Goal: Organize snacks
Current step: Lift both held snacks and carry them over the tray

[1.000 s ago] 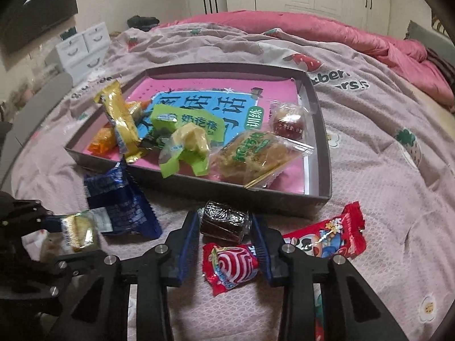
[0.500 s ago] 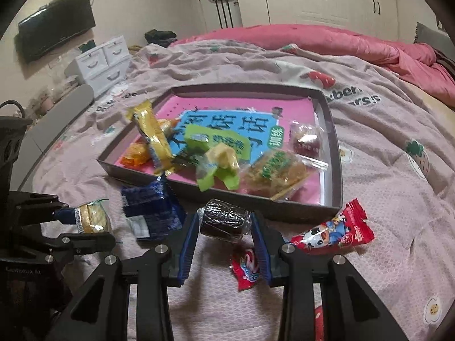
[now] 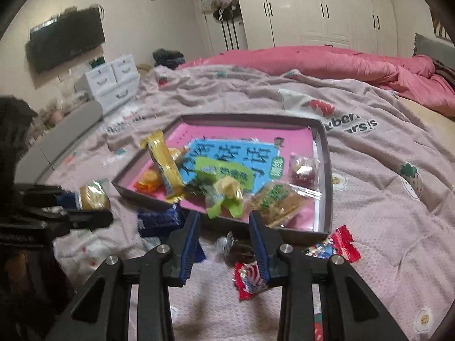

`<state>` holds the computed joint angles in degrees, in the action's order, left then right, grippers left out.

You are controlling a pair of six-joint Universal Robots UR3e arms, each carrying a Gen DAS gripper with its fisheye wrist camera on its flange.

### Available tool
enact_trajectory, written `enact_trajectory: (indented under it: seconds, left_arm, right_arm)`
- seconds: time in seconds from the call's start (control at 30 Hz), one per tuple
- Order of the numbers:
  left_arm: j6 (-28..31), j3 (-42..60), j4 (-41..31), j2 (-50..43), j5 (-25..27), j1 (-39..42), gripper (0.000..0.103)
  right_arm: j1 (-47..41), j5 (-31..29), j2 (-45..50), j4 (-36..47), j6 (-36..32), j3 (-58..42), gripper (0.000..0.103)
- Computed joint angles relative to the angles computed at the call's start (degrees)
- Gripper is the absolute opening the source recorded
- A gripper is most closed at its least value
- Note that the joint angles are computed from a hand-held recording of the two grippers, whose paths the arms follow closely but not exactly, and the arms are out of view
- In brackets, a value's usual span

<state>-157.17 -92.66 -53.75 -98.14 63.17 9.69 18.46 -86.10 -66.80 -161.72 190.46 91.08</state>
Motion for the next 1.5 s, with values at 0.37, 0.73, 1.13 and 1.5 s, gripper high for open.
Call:
enact_trajectory:
  seconds: [0.37,0.73,1.13,1.5]
  left_arm:
    - [0.73,-0.35,-0.45,-0.05,-1.20,0.35,0.043]
    - [0.77,0.33,-1.00,-1.09,-1.92,0.56,0.043]
    - [-0.03,0.54,0.85,-0.52,-2.48,0.72,0.043]
    - [-2.65,5.12,2.76,-3.17,-2.43,-0.26,0.043]
  right_arm:
    - [1.72,-2.15,5.25,10.17,-1.13,-6.93,0.040]
    - [1.81,-3.44,9.68,11.27,-1.28,-10.66,0.036]
    - [-1.04,2.59,1.38,0.83,0.35,-0.39,0.036]
    - [-0.86,0.86,0.22,-6.81,-0.61,0.05,0.036]
